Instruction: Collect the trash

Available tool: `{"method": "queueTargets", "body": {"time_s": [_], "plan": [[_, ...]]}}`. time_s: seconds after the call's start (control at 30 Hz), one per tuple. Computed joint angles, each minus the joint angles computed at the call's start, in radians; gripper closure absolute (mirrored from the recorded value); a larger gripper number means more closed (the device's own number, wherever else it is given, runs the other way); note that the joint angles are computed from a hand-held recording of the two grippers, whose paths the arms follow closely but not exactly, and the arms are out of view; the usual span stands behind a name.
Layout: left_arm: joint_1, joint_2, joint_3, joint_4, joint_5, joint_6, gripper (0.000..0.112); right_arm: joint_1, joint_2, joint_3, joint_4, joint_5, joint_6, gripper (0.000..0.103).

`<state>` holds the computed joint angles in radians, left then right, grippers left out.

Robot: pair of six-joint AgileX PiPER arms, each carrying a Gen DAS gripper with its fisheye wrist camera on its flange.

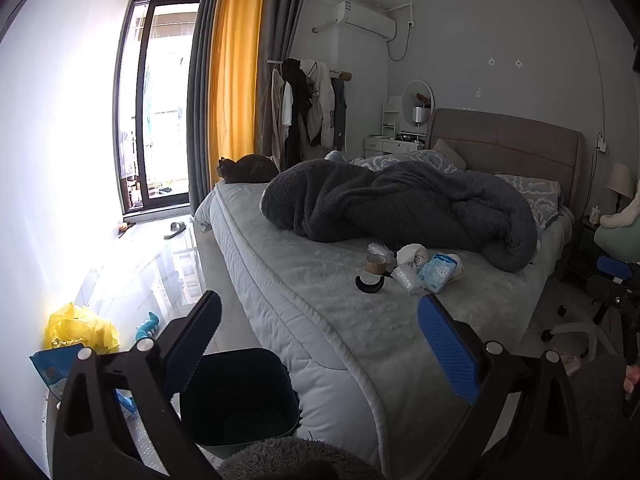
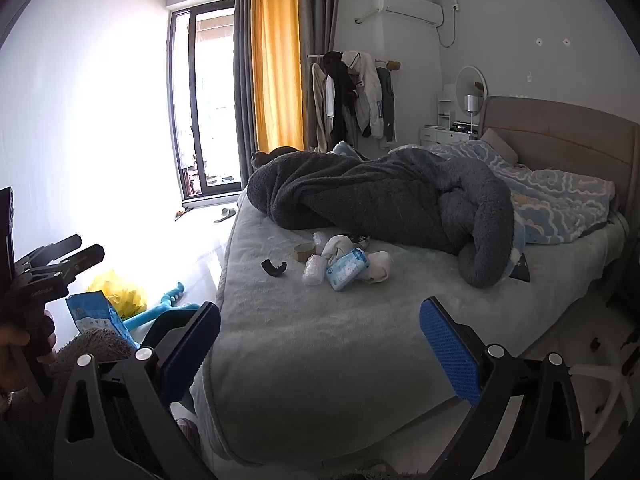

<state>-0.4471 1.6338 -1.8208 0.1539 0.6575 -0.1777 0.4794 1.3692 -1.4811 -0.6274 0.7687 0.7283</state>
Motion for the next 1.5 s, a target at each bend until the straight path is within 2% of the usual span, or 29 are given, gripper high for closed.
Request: {"method": "queueTargets", "body": {"time_s": [0.43,1.5], "plan": [[0.018,-0.012,0.012,-0.028,-0.006,0.027,0.012,0.005,0.006,-0.005,-0.004,0.007,0.0,0.003],[-0.001,0.001,-0.003,0.003,0.004,0.0,0.012,0.02,0.007,-0.01,-0.019,0.022,0.004,0.003]]}}
